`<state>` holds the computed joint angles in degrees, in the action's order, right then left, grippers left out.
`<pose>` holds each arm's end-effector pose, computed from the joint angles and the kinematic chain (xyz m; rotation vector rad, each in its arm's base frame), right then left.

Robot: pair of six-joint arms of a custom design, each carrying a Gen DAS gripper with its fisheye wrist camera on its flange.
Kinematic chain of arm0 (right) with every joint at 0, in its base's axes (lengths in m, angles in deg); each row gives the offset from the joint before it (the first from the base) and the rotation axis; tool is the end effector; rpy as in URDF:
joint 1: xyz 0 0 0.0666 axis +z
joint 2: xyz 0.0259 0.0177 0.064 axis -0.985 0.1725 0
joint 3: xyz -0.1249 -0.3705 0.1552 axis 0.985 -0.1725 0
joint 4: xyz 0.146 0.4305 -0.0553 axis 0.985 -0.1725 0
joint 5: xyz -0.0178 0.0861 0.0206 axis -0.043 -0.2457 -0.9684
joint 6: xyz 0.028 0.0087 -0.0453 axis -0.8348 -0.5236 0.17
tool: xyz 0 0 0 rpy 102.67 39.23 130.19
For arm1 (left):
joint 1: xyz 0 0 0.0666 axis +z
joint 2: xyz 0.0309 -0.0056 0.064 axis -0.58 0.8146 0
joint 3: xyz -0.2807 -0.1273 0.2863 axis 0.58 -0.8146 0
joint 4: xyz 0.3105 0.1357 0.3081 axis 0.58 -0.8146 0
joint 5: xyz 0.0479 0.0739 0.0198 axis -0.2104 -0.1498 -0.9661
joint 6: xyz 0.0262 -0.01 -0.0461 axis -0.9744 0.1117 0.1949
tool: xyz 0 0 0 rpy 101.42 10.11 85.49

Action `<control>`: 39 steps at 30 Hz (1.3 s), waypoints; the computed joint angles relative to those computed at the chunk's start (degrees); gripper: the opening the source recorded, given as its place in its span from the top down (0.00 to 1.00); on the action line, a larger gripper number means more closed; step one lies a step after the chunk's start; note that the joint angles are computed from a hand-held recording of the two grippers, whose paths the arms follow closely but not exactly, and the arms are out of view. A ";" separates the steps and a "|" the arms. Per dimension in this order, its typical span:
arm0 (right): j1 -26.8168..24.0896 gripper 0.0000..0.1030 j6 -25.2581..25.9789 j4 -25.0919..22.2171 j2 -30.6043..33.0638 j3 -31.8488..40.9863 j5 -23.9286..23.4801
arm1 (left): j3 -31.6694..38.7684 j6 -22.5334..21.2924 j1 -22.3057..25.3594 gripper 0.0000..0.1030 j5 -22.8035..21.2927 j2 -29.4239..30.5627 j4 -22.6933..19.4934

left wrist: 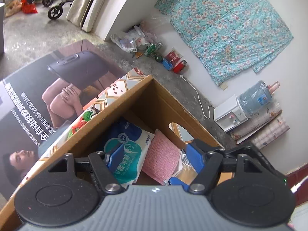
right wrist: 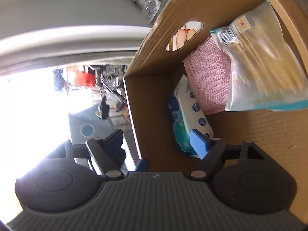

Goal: Organize soft objects
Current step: 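Lower the blue pack into the box with the left tool while the right tool drops the white wipes pack, then move both tools back to the pile and close on the pink plush toy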

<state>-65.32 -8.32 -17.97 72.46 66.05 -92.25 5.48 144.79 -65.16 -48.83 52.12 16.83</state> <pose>0.5457 0.1692 0.3785 0.7015 2.4641 1.5819 0.5157 -0.2892 0.4384 -0.5986 2.3396 -0.5565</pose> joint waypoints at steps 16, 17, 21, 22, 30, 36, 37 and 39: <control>7.85 0.69 27.02 -25.46 8.03 11.47 0.75 | -7.65 -0.25 -1.96 0.30 -8.48 -11.54 0.73; 8.51 0.69 27.41 -26.67 9.12 12.38 1.33 | -7.97 0.07 -1.86 0.30 -8.72 -11.90 0.29; 9.74 0.72 25.88 -25.63 11.65 13.78 5.15 | -9.65 0.69 -0.88 0.31 -7.88 -13.42 -0.60; 9.61 0.72 24.41 -24.61 12.19 13.81 4.75 | -10.22 1.15 -0.65 0.31 -7.56 -13.88 -0.61; 8.82 0.73 13.07 -11.41 12.23 10.12 5.22 | -14.34 2.44 0.19 0.30 -7.66 -17.52 -0.01; 8.09 0.66 11.12 -9.33 8.81 7.51 1.31 | -15.35 1.80 -1.52 0.30 -9.31 -19.71 -0.53; 7.99 0.63 12.21 -9.53 7.21 6.99 1.32 | -15.35 1.41 -2.22 0.29 -10.20 -20.09 -0.57; 7.38 0.57 15.11 -10.17 3.49 5.65 1.15 | -15.49 -0.52 -4.03 0.24 -12.18 -21.07 -0.14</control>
